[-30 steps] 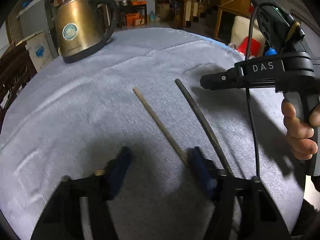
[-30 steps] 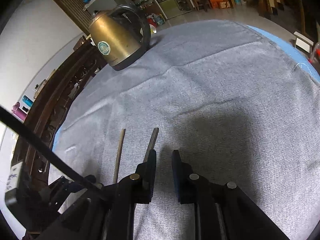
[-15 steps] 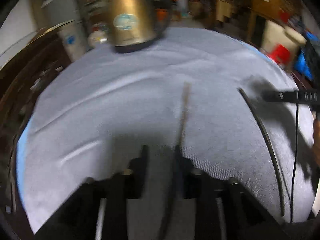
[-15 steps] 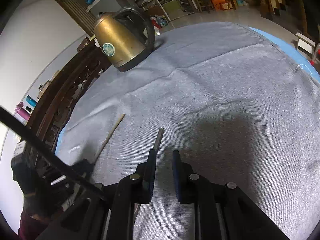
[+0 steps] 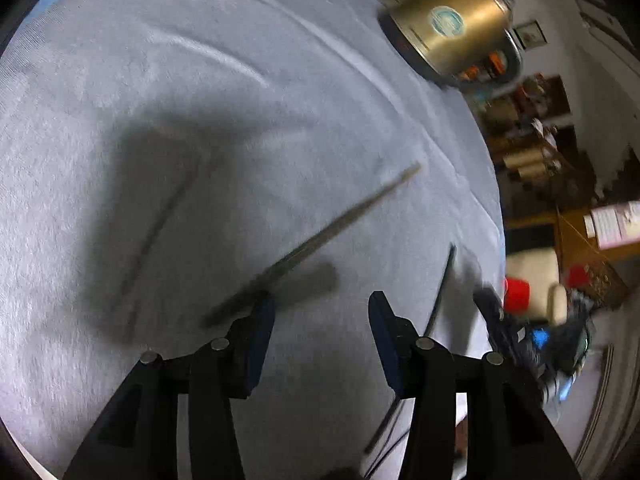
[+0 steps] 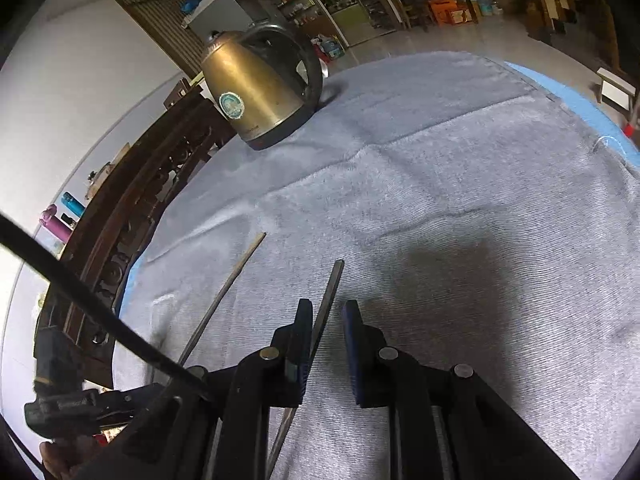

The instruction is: Organize utensils

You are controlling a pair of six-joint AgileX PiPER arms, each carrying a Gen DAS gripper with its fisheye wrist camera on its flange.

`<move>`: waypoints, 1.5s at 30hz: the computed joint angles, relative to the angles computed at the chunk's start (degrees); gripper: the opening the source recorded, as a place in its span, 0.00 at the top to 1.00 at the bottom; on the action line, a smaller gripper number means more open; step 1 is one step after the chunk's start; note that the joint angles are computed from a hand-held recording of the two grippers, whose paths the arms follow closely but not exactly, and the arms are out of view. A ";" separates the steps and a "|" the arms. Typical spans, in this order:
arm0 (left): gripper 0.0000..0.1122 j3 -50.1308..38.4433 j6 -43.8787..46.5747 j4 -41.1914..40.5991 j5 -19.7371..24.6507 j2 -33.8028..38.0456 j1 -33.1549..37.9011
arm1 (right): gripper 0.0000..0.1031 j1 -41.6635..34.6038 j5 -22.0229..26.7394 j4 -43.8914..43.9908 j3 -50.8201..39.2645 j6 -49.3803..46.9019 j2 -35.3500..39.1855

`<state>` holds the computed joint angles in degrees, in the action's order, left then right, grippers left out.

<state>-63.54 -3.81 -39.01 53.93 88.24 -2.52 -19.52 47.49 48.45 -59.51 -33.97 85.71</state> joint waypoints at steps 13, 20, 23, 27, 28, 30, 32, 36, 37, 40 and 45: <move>0.48 -12.85 -16.47 -0.14 -2.01 11.16 3.56 | 0.82 -3.27 1.06 1.88 0.63 -3.09 0.97; 0.91 -32.45 -27.65 18.41 4.27 22.32 -1.43 | 0.82 -4.10 1.50 2.45 0.32 -4.22 1.39; 0.93 -37.25 -23.78 25.04 6.20 24.88 -3.21 | 0.82 -5.09 1.88 2.67 0.48 -4.75 1.37; 0.94 -40.93 -15.49 34.44 7.03 26.21 -9.08 | 0.82 -6.09 2.15 2.30 0.25 -4.91 1.61; 0.94 -40.18 -12.77 35.72 6.63 25.67 -10.31 | 0.82 -6.17 2.43 2.04 -0.06 -4.60 1.72; 0.94 -37.03 -4.88 36.84 5.25 23.57 -12.95 | 0.82 -6.19 2.88 1.73 -0.68 -3.92 1.78; 0.99 -33.00 4.27 34.85 3.87 20.89 -15.00 | 0.82 -5.43 3.18 0.58 -1.81 -2.16 1.96; 0.99 -23.86 16.78 35.31 -0.34 15.06 -20.28 | 0.72 -2.49 4.34 -2.25 -4.73 2.20 3.35; 0.99 -22.43 18.30 34.43 -0.38 13.85 -20.30 | 0.71 -1.35 4.09 -3.38 -5.36 3.42 3.60; 0.99 -23.39 18.07 27.70 2.16 13.44 -16.28 | 0.71 2.63 3.24 -7.68 -7.75 8.02 4.43; 0.48 -29.61 5.02 21.99 7.06 16.70 -8.03 | 0.70 10.05 3.08 -21.62 -13.93 21.77 8.04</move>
<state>-93.15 1.21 -17.02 60.98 104.94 -10.56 -9.46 50.57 26.83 -73.44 -12.21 93.74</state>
